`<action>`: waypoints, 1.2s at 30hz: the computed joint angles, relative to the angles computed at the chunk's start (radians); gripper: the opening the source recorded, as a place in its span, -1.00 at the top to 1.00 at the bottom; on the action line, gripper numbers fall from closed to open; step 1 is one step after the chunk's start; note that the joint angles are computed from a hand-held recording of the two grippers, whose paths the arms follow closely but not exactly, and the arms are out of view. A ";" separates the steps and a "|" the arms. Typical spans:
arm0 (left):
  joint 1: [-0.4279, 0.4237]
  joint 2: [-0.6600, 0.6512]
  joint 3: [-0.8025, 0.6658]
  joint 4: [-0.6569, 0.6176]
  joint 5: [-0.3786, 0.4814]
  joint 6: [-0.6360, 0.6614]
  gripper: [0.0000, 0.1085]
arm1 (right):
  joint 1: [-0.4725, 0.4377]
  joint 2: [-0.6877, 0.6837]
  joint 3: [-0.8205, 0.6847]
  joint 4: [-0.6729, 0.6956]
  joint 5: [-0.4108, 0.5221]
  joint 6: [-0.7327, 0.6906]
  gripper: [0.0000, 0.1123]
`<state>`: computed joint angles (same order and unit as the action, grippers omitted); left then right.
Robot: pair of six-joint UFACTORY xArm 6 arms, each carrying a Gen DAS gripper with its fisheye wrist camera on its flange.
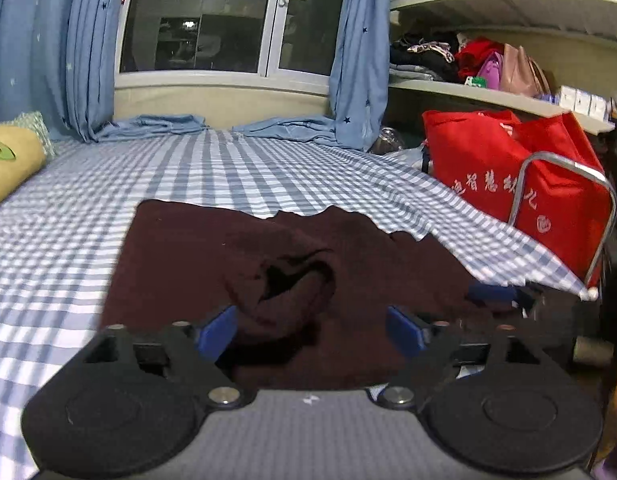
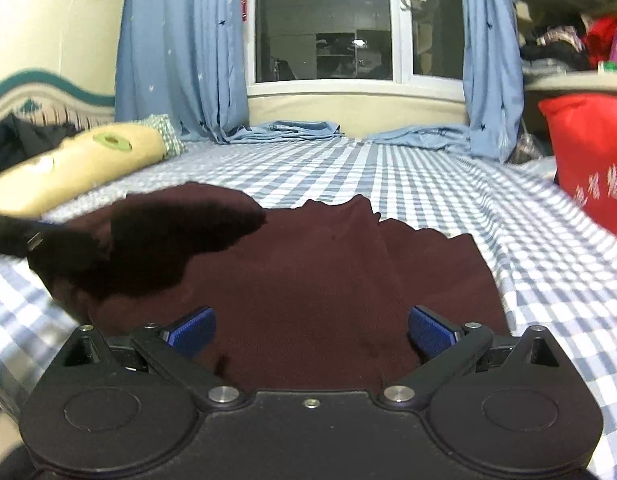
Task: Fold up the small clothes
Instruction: 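Grasp the sweatshirt end with the right tool while the left tool holds its edge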
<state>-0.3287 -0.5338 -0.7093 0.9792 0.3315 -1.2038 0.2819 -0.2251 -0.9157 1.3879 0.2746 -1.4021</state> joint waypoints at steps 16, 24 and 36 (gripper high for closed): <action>-0.022 -0.078 0.041 0.083 0.316 0.080 -0.77 | -0.046 0.294 -0.410 -0.092 0.443 0.664 -0.80; -0.008 -0.019 0.006 0.111 0.300 0.140 -0.14 | 0.034 0.418 -0.544 -0.280 0.373 0.833 0.36; -0.149 0.109 -0.163 0.171 0.426 0.162 0.53 | 0.010 0.359 -0.563 -0.119 0.239 0.564 0.90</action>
